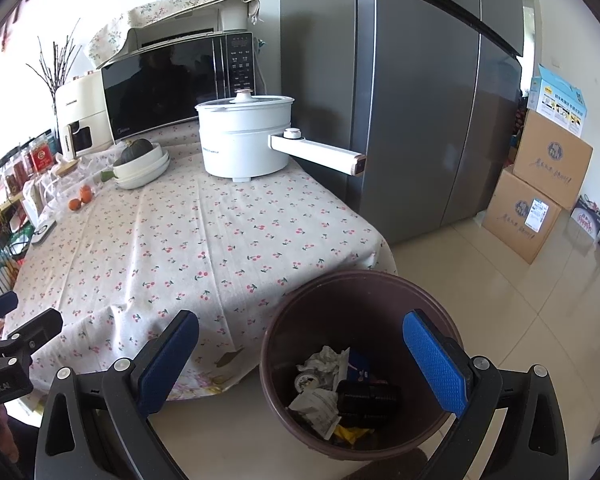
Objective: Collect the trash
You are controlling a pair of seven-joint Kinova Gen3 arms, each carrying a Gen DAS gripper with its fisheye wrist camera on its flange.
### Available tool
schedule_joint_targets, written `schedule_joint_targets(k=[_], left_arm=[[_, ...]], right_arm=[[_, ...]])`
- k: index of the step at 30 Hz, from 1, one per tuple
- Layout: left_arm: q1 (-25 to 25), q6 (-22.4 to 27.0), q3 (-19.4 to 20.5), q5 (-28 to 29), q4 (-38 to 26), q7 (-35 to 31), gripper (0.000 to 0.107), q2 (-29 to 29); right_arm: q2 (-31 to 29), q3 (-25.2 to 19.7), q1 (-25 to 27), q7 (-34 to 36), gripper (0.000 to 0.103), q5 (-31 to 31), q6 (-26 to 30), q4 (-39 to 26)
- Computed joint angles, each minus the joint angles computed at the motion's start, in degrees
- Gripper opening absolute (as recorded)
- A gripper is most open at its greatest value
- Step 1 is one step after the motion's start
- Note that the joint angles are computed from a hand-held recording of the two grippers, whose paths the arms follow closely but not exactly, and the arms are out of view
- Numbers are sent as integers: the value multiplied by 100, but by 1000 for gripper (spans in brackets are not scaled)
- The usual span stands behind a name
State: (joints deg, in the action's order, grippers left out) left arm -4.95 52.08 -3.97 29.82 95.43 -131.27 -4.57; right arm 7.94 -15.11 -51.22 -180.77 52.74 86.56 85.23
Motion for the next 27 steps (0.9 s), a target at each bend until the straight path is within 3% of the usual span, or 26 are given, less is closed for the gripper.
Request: schedule_joint_targets(k=[27], left_arm=[[73, -90, -44, 145, 102, -143, 102, -107]], right_arm=[[-36, -12, 52, 12, 103, -28, -23, 56]])
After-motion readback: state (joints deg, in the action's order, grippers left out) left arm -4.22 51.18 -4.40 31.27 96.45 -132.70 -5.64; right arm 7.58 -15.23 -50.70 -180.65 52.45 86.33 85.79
